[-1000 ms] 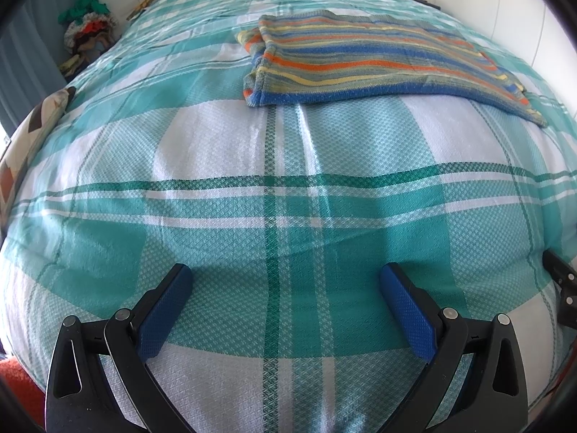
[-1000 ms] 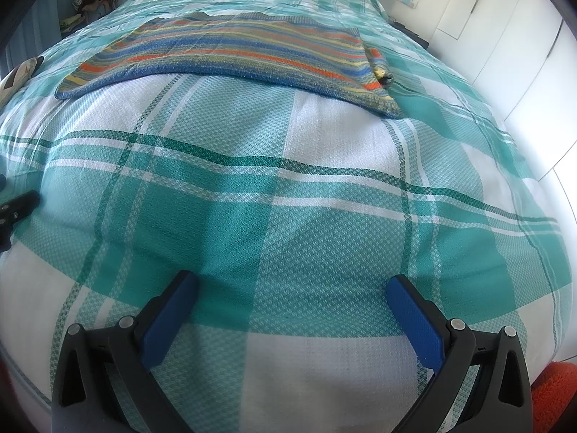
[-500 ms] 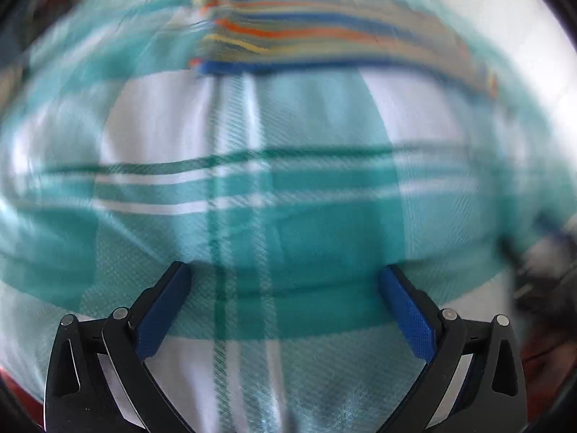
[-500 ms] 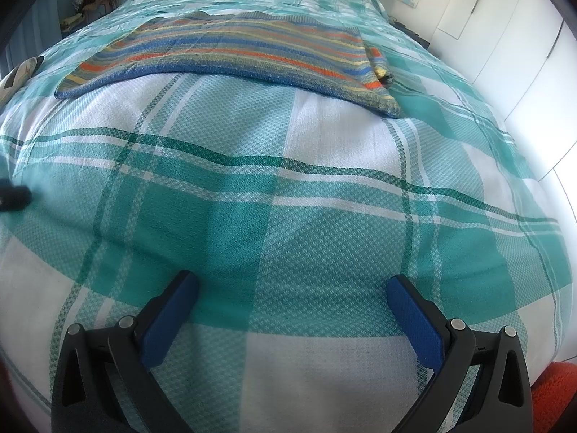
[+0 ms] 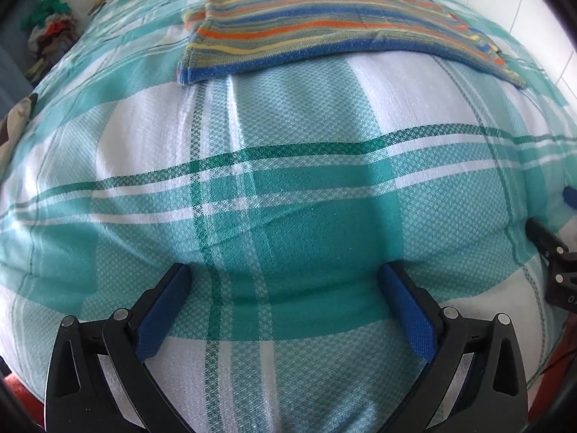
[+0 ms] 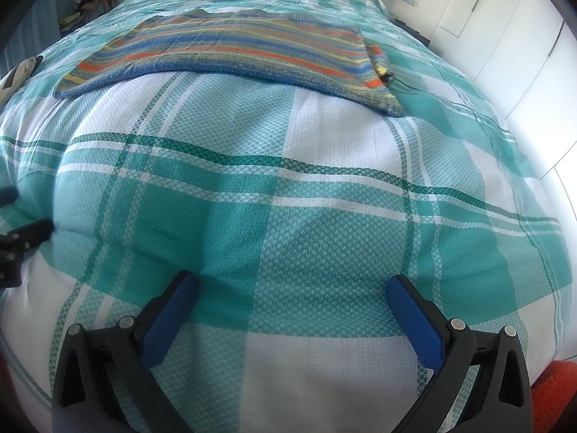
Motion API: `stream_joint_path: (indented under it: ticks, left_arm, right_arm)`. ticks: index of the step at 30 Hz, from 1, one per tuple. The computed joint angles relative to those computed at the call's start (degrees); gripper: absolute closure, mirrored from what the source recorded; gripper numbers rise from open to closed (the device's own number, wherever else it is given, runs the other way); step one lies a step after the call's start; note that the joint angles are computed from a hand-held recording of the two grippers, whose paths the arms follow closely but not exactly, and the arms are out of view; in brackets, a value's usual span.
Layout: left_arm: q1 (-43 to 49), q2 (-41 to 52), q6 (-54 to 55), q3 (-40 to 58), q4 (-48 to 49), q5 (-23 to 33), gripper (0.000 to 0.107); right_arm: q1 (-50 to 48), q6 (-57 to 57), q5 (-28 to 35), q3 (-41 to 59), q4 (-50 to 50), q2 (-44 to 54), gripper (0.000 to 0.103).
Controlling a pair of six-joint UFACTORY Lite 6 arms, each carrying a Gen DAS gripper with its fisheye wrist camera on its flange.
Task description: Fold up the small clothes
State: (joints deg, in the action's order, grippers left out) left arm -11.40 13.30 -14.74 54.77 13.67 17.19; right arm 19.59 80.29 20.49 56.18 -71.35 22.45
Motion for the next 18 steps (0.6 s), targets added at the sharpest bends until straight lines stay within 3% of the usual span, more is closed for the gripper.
stream_joint_path:
  ticks: [5, 8, 11, 13, 18]
  left_arm:
    - [2.0, -6.2, 7.8, -5.1, -8.6, -4.0, 0.004]
    - [1.6, -8.3, 4.3, -1.8, -4.7, 3.2, 0.005]
    - [0.3, -15.7, -2.4, -1.5, 2.0, 6.1, 0.005]
    - [0.3, -20.6, -0.5, -0.2, 0.1, 8.9, 0.005]
    - [-2.0, -25.2, -4.9, 5.0, 3.1, 14.8, 0.005]
  right_arm:
    - [0.2, 1.4, -0.1, -0.5, -1.4, -0.3, 0.000]
    - [-0.3, 2.3, -1.0, -1.1, -2.3, -0.9, 0.000]
    - [-2.7, 4.7, -5.4, -3.6, -4.1, -4.2, 0.000]
    - [-4.4, -1.1, -7.1, -4.4, 1.9, -7.1, 0.000]
    - [-5.5, -2.4, -7.3, -6.7, 5.2, -14.3, 0.000]
